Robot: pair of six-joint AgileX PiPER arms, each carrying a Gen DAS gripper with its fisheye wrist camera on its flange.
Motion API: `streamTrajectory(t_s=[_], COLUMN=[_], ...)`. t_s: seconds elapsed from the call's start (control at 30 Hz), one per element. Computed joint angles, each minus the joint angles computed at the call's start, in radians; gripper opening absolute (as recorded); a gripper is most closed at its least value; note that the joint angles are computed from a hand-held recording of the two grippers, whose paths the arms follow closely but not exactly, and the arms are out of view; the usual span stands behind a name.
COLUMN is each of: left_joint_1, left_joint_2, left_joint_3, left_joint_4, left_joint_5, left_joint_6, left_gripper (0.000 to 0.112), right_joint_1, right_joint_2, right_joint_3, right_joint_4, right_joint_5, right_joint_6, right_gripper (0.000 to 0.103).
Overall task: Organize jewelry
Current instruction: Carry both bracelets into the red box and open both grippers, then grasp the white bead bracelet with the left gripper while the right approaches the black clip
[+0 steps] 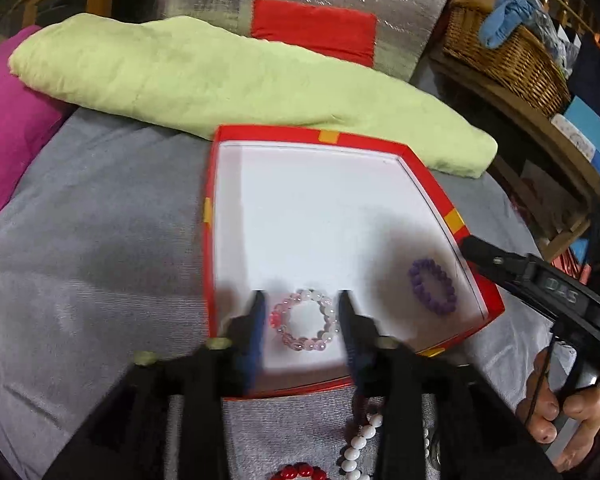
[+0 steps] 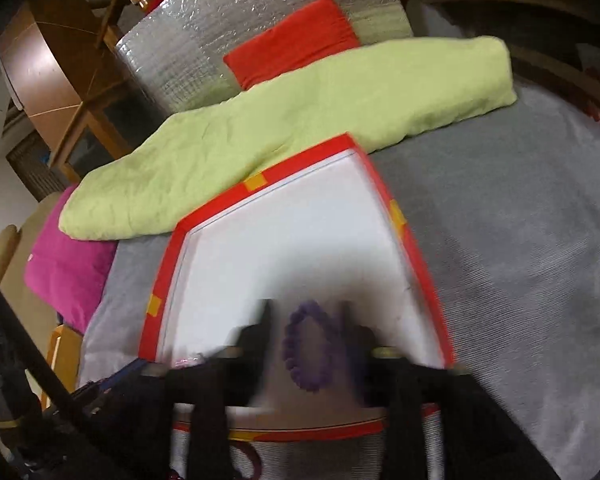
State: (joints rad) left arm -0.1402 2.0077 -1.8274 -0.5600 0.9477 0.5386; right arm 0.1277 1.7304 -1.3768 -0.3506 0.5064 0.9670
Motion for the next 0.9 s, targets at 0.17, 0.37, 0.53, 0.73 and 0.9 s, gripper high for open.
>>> streamTrajectory(t_s=[0.17, 0.37, 0.53, 0.73, 0.9], left_joint_1=[0.027, 0.069, 0.094, 0.080, 0.051], left_joint_2=[-0.072, -0.175, -0.217, -0.201, -0.168], left_joint_3=[0.087, 0.236, 0.311, 0.329, 0.306], left_joint_4=[-0.008, -0.024, -0.064, -0.055, -0.056], left_joint_5=[-0.030, -0.019, 0.075, 0.124, 0.139], left_joint_6=[0.075, 0.192, 0.297, 0.322, 0.322], left_gripper=[0.044, 0.044, 0.044, 0.044, 0.043], right_joint_1=[0.010, 0.006, 0.026, 0.058, 0.107], right_joint_2=[-0.091, -0.226, -0.304, -0.352, -0.294], right_joint_3=[0.049, 0.176, 0.263, 0.356, 0.326], right_joint_4=[-0.007, 0.228, 0.384, 0.507, 0.442], right_joint_5=[0.048, 0.115, 0.133, 0.109, 0.132], right_joint_6=[-0.060, -0.321, -0.479, -0.536, -0.499], right_gripper=[0.062, 0.054, 0.049, 0.049, 0.049])
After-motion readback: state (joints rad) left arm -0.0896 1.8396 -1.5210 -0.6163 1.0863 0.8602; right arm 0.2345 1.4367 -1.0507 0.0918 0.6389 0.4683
